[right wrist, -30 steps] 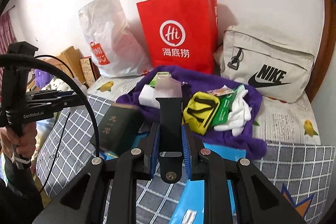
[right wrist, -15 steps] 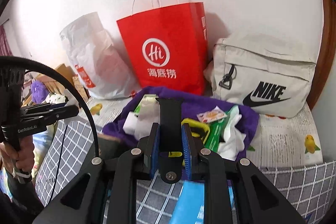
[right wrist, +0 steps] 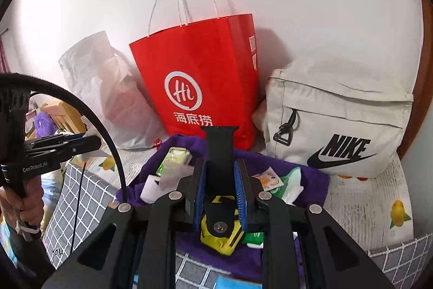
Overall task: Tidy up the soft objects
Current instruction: 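Lower the tissue and strap onto the towel and open both grippers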
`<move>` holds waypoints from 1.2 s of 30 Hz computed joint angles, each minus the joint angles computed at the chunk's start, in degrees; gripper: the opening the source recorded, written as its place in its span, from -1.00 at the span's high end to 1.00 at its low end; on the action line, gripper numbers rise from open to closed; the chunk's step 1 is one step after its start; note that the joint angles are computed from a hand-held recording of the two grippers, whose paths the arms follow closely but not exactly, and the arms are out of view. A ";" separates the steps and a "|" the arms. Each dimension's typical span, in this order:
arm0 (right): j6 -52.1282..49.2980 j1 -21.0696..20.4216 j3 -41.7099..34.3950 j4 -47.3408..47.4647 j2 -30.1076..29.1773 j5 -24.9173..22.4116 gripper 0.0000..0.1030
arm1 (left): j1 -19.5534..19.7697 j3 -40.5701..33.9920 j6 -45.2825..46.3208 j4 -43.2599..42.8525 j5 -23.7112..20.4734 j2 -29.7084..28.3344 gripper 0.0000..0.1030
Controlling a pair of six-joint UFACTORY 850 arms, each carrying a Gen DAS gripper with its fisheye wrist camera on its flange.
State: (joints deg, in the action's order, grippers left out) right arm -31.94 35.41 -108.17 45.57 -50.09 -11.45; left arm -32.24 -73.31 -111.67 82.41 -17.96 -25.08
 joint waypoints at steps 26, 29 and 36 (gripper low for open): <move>23.01 -2.16 -23.43 -20.82 -18.51 -13.94 0.59 | 3.64 -9.86 16.47 -17.21 9.65 -11.97 0.56; 24.61 -2.10 -26.28 -22.78 -20.45 -16.12 0.59 | 3.62 -11.09 28.61 -29.12 10.96 -13.18 0.56; 26.13 -2.39 -33.21 -23.04 -24.75 -21.66 0.59 | 3.57 -11.84 39.80 -40.41 11.77 -13.97 0.56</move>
